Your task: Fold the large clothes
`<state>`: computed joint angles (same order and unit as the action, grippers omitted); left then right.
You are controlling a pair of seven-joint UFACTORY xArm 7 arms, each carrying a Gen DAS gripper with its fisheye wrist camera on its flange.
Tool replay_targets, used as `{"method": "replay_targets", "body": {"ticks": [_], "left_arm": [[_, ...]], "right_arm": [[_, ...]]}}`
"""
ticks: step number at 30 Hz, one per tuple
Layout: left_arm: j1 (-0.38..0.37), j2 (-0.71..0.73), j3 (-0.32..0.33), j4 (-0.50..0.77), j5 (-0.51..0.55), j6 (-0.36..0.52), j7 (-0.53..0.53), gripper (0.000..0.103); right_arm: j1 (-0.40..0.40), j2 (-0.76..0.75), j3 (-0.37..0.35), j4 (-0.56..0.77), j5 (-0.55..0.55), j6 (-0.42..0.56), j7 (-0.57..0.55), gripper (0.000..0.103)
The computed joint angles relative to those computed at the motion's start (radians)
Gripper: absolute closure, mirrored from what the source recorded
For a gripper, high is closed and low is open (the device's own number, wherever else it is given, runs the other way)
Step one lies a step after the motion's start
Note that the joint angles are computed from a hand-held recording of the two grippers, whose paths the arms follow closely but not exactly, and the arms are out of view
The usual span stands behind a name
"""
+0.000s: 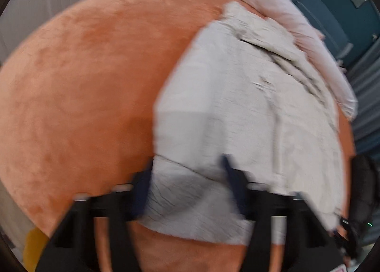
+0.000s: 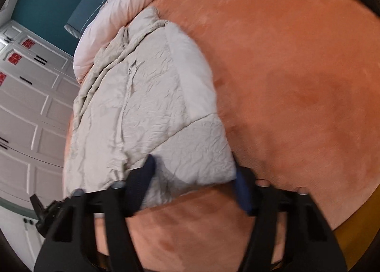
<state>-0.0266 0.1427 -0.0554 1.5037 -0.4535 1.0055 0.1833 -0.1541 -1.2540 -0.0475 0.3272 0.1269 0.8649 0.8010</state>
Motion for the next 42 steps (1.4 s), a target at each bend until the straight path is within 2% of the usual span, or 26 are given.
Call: {"method": "replay_targets", "body": {"ticks": [1, 2, 3, 5, 7, 10, 16, 19, 21, 23, 25, 26, 27, 28, 29, 32, 36, 40, 42], "left_arm": [[-0.002, -0.008, -0.001, 0.002, 0.007, 0.005, -0.004, 0.079], [-0.003, -0.016, -0.001, 0.001, 0.007, 0.006, 0.001, 0.086], [-0.002, -0.029, -0.001, -0.001, 0.003, 0.014, 0.010, 0.093], [0.002, -0.067, 0.003, -0.016, -0.024, 0.021, 0.038, 0.098], [0.003, -0.107, 0.011, -0.031, -0.037, 0.027, 0.060, 0.101], [0.007, -0.165, 0.033, -0.049, -0.044, 0.064, 0.103, 0.102], [0.025, -0.326, 0.099, -0.175, -0.034, 0.191, 0.212, 0.103], [0.037, -0.419, 0.139, -0.270, -0.019, 0.271, 0.245, 0.103], [0.044, -0.452, 0.153, -0.311, 0.002, 0.314, 0.242, 0.102], [0.050, -0.463, 0.163, -0.337, 0.011, 0.333, 0.233, 0.099], [0.060, -0.467, 0.182, -0.362, -0.034, 0.314, 0.203, 0.091], [0.063, -0.456, 0.195, -0.358, -0.070, 0.322, 0.184, 0.078], [0.066, -0.444, 0.206, -0.351, -0.103, 0.332, 0.171, 0.069], [0.071, -0.436, 0.212, -0.352, -0.133, 0.331, 0.153, 0.056], [0.077, -0.439, 0.207, -0.363, -0.145, 0.311, 0.129, 0.046], [0.072, -0.419, 0.192, -0.370, -0.179, 0.263, 0.102, 0.044], [0.050, -0.414, 0.156, -0.387, -0.170, 0.195, 0.103, 0.042], [0.023, -0.402, 0.151, -0.381, -0.177, 0.193, 0.156, 0.042], [0.016, -0.413, 0.146, -0.391, -0.168, 0.185, 0.180, 0.050]], "right_arm": [[0.016, 0.004, -0.007, 0.004, 0.012, -0.011, -0.006, 0.078], [0.017, 0.012, 0.009, 0.025, 0.005, -0.002, -0.004, 0.085], [0.020, 0.012, 0.021, 0.040, -0.003, 0.006, -0.006, 0.088], [0.026, 0.009, 0.048, 0.080, -0.022, 0.028, -0.007, 0.092], [0.037, -0.001, 0.050, 0.110, -0.030, 0.051, -0.010, 0.093], [0.066, -0.036, 0.050, 0.153, -0.045, 0.145, -0.043, 0.094], [0.132, -0.191, 0.078, 0.201, -0.031, 0.449, -0.080, 0.094], [0.143, -0.294, 0.091, 0.206, 0.002, 0.589, -0.051, 0.094], [0.140, -0.350, 0.097, 0.199, 0.022, 0.646, -0.026, 0.094], [0.137, -0.386, 0.089, 0.171, 0.039, 0.652, -0.012, 0.091], [0.122, -0.364, 0.071, 0.153, 0.042, 0.648, 0.003, 0.084], [0.111, -0.361, 0.065, 0.146, 0.042, 0.639, 0.012, 0.078], [0.103, -0.368, 0.062, 0.137, 0.046, 0.624, 0.021, 0.074], [0.095, -0.377, 0.063, 0.128, 0.049, 0.597, 0.029, 0.065], [0.095, -0.386, 0.065, 0.119, 0.052, 0.582, 0.031, 0.057], [0.109, -0.383, 0.085, 0.109, 0.064, 0.542, 0.032, 0.044], [0.117, -0.379, 0.091, 0.103, 0.060, 0.538, 0.045, 0.040], [0.125, -0.388, 0.092, 0.099, 0.051, 0.538, 0.045, 0.040], [0.127, -0.394, 0.095, 0.099, 0.043, 0.538, 0.042, 0.052]]}}
